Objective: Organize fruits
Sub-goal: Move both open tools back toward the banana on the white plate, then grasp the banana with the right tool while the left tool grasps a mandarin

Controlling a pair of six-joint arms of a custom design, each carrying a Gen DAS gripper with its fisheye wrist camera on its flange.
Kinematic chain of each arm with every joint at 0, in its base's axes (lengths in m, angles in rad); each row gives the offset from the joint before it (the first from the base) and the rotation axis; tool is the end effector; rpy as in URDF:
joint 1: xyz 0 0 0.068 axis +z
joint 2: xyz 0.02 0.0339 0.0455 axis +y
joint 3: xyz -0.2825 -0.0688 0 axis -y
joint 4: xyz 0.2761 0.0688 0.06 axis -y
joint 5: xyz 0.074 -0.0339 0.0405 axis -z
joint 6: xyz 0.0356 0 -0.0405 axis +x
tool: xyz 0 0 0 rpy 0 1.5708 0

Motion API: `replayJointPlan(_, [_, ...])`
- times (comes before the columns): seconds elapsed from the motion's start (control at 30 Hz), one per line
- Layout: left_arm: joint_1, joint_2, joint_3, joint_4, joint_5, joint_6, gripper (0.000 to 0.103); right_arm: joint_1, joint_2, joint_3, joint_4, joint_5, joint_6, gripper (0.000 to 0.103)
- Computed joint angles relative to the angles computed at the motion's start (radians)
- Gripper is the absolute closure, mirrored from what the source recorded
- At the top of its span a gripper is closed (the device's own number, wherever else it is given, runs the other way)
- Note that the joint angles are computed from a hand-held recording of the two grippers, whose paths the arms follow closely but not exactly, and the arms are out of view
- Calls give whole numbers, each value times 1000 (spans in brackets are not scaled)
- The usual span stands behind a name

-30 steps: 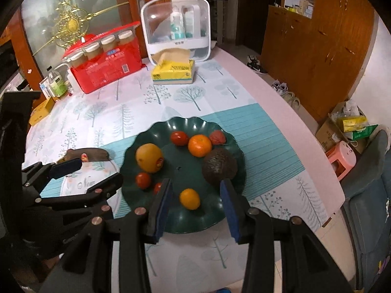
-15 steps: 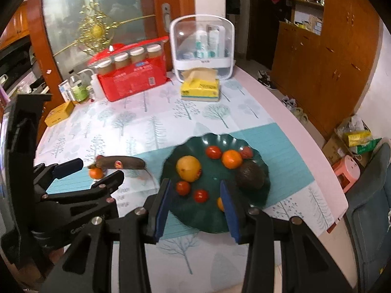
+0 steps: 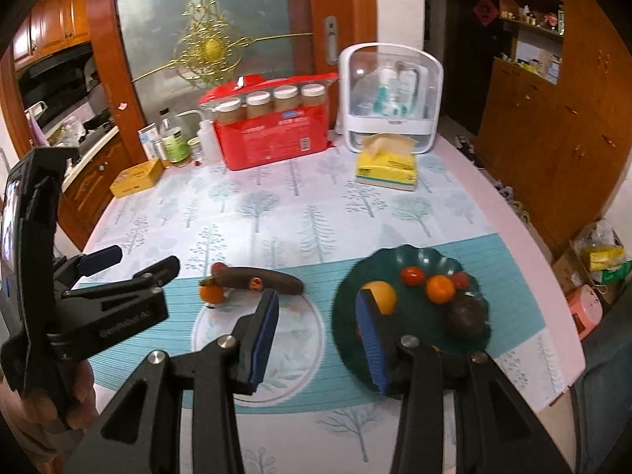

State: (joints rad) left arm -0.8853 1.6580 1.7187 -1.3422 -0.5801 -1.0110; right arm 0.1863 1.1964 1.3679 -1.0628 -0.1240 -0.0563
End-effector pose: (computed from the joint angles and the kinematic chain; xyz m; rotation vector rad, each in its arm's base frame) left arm 0.2342 -0.2556 0.3721 -0.2659 2.4922 0.1396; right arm 0.2421 0.0501 0.3976 -0.3518 2.4389 0.2092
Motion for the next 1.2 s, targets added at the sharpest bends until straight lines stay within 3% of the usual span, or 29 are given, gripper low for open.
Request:
replayJointPlan(0.1, [41,-78,-111,-1,2,-20,25,29,50,-1,26,-3,28,58])
replayJointPlan(0.3, [149,-192,-296,58,96,11,25,72,155,-11,69,-2,44,57])
replayJointPlan(0.53, [192,-189,-401,164,185,98,25,123,289,-39,149,28,-80,57])
replayJointPlan(0.7, [201,-120,-440,274,287,148,25,151,397,-48,226,38,-204,57])
replayJointPlan(0.97, [218,-2,-433,367,320,145,25,173,554,-8,292,13,-364,57])
replayJointPlan(1.2, [219,68,-399,384,311,147,25,193,625,33,313,-9,-489,53])
